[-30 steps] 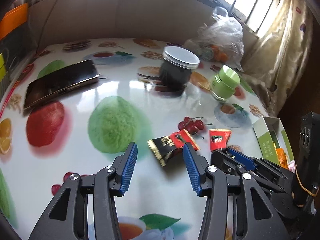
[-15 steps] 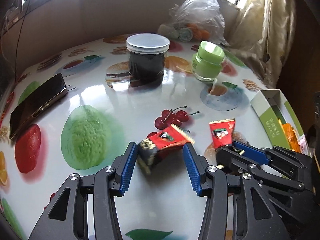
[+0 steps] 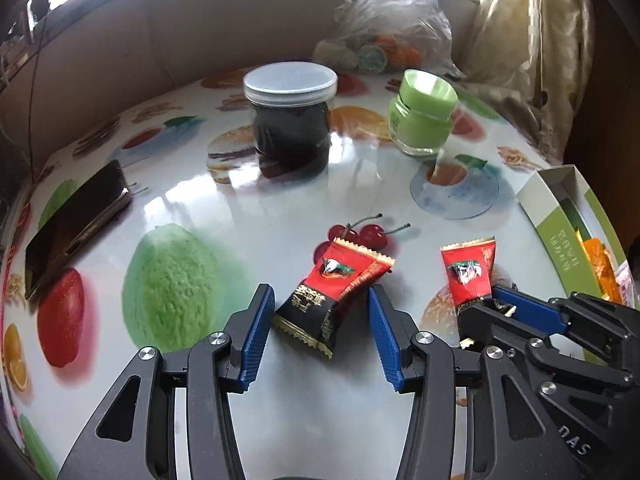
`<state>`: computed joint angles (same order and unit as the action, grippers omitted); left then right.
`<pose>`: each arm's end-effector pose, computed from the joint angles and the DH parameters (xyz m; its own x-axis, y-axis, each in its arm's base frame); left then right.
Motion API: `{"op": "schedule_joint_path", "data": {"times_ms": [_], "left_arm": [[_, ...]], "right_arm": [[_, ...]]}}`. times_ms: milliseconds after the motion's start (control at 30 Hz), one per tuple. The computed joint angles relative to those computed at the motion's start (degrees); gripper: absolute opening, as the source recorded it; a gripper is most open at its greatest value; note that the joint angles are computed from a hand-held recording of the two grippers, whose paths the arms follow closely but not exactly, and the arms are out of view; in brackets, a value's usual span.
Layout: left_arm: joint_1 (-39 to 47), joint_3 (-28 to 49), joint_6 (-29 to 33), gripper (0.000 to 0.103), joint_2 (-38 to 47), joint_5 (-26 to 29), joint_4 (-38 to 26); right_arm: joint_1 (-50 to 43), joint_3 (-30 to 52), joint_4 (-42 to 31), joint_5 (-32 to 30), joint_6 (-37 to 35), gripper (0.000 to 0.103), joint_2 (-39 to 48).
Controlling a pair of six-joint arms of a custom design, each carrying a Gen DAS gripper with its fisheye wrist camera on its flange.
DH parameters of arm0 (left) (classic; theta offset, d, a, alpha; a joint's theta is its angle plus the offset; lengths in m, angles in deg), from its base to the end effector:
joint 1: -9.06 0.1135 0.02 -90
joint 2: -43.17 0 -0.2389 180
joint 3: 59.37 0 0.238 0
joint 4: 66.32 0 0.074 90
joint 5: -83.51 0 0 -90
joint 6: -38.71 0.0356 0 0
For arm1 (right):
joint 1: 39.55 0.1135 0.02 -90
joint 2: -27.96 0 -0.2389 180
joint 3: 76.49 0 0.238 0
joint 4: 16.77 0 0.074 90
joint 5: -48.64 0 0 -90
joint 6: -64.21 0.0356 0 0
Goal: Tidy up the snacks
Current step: 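Grasp the other red-and-black wrapped candy with the left tool, then carry both red wrapped candies over the box with both tools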
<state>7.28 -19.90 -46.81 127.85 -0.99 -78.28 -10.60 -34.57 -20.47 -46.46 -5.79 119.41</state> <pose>0.2246 -0.0104 0.0905 -0.8308 0.1036 -0.5468 0.1482 0.9882 -0.0379 0.2138 0.1219 0.0836 -0.8395 -0.0751 -0.5381 -0.2571 0.9274 0.2716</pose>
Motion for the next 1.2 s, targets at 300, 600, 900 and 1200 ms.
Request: {"op": "schedule_joint_path", "data": {"times_ms": [300,600,900,1200], "left_arm": [[-0.47,1.0,-2.04,0.05,1.48,0.16,0.95],[0.17,0.22,-3.73,0.028,0.4,-0.34,1.13],[-0.61,-3.63,-5.8,0.028,-5.8,-0.93,-0.01],[-3.08,-8.72,-8.38,0.028,-20.88,-1.75,-7.62]], "right_arm": [[-0.29,-0.43,0.32,-0.27,-0.19,0.022,-0.27],[0.02,-0.88,-0.05,0.09,-0.12,0.022,-1.17],[0.49,-2.5,-0.26,1.07,-0.27,0.021,-3.11],[0.53,-6.59,-2.7,1.08,-0.12,0.021,-10.23]]}}
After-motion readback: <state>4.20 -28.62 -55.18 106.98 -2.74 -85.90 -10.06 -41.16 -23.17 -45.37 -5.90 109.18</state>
